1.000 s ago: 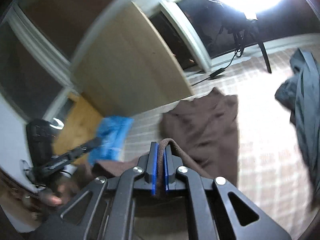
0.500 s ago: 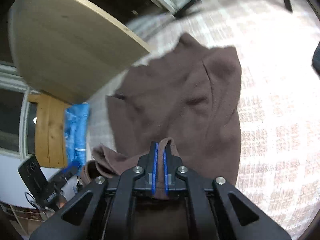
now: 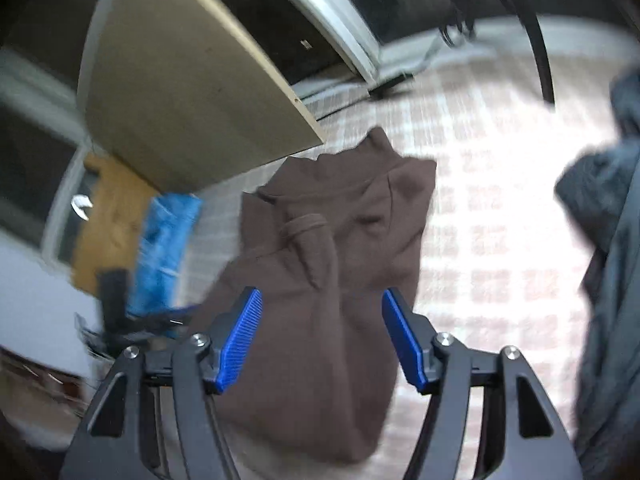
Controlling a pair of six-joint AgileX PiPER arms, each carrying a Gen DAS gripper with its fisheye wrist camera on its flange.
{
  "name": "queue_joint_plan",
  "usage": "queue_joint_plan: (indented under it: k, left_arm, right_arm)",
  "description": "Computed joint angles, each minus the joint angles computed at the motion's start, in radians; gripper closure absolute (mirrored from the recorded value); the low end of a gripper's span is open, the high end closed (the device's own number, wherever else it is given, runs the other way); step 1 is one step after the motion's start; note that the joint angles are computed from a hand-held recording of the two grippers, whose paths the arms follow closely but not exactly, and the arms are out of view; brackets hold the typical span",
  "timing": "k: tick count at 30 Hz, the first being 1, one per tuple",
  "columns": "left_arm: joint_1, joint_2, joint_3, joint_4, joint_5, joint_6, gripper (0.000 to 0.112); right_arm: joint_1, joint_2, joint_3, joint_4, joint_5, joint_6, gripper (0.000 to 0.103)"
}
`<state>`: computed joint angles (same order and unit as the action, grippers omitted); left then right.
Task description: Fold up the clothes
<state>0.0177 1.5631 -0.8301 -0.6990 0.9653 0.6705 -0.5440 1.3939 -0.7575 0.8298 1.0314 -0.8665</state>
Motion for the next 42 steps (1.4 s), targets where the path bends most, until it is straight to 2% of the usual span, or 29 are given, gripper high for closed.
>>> queue_joint_plan:
  k: [2, 6, 8, 9, 10, 11, 12, 14, 16, 19, 20, 22, 23, 25, 27, 31, 34, 36, 39, 40, 42]
  left_arm:
    - [-0.021, 0.025, 0.011, -0.013, -0.010, 0.003, 0.061]
    - [-0.071, 0.071, 0.026, -0.032, -0.066, -0.008, 0.061]
    - [-0.076, 0.087, 0.034, -0.075, -0.082, 0.024, 0.063]
    - [-0.074, 0.084, 0.044, -0.097, -0.093, 0.045, 0.066]
    - [-0.063, 0.083, 0.056, -0.131, -0.093, 0.078, 0.082]
    - [-0.046, 0.087, 0.066, -0.169, -0.081, 0.114, 0.090]
    - [-0.038, 0.088, 0.074, -0.192, -0.079, 0.129, 0.095]
    - [-0.031, 0.063, 0.079, -0.199, -0.068, 0.127, 0.100]
    - [-0.017, 0.006, 0.072, -0.203, -0.026, 0.129, 0.101]
    - [-0.002, -0.075, 0.031, -0.206, 0.052, 0.119, 0.101]
    - [-0.010, -0.080, 0.000, -0.213, 0.072, 0.115, 0.101]
    - [-0.030, -0.073, -0.074, -0.234, 0.108, 0.115, 0.101]
    - [-0.052, -0.060, -0.116, -0.239, 0.101, 0.104, 0.101]
    - [-0.097, 0.001, -0.213, -0.270, 0.084, 0.097, 0.101]
    - [-0.130, 0.080, -0.315, -0.315, 0.070, 0.116, 0.101]
    - [-0.203, 0.259, -0.468, -0.295, -0.051, 0.083, 0.101]
    - [-0.238, 0.395, -0.547, -0.200, -0.170, 0.005, 0.101]
    - [-0.221, 0.479, -0.578, -0.201, -0.171, -0.022, 0.101]
    - [-0.205, 0.491, -0.543, -0.242, -0.190, 0.046, 0.101]
    - [-0.191, 0.482, -0.525, -0.291, -0.179, 0.101, 0.101]
    - [-0.149, 0.508, -0.551, -0.417, -0.064, 0.204, 0.100]
  right_arm:
    - [0.103, 0.017, -0.007, -0.015, -0.081, -0.023, 0.041]
    - [0.357, 0.155, -0.060, -0.135, -0.285, 0.085, 0.041]
    - [0.412, 0.218, -0.084, -0.174, -0.314, 0.115, 0.041]
    - [0.429, 0.248, -0.094, -0.176, -0.319, 0.111, 0.041]
    - [0.441, 0.258, -0.091, -0.176, -0.329, 0.107, 0.043]
    - [0.450, 0.263, -0.085, -0.175, -0.341, 0.105, 0.053]
    - [0.446, 0.258, -0.077, -0.160, -0.334, 0.086, 0.076]
    - [0.415, 0.227, -0.053, -0.110, -0.303, 0.027, 0.092]
    - [0.346, 0.165, -0.019, -0.031, -0.238, -0.060, 0.095]
    - [0.154, 0.077, 0.009, 0.086, -0.048, -0.181, 0.095]
    - [0.112, 0.054, 0.010, 0.105, -0.010, -0.196, 0.095]
    - [0.037, 0.026, 0.000, 0.133, 0.059, -0.215, 0.095]
    - [-0.009, 0.029, -0.018, 0.149, 0.101, -0.226, 0.096]
    - [-0.065, 0.040, -0.060, 0.159, 0.126, -0.222, 0.096]
    - [-0.110, 0.062, -0.104, 0.165, 0.130, -0.220, 0.096]
    - [-0.130, 0.222, -0.204, 0.174, 0.070, -0.214, 0.096]
    - [-0.054, 0.333, -0.252, 0.123, -0.086, -0.177, 0.096]
    - [-0.004, 0.405, -0.277, 0.075, -0.155, -0.136, 0.096]
    - [0.056, 0.442, -0.270, 0.058, -0.217, -0.156, 0.096]
    - [0.057, 0.436, -0.266, 0.079, -0.211, -0.178, 0.096]
    - [0.020, 0.450, -0.287, 0.168, -0.110, -0.241, 0.096]
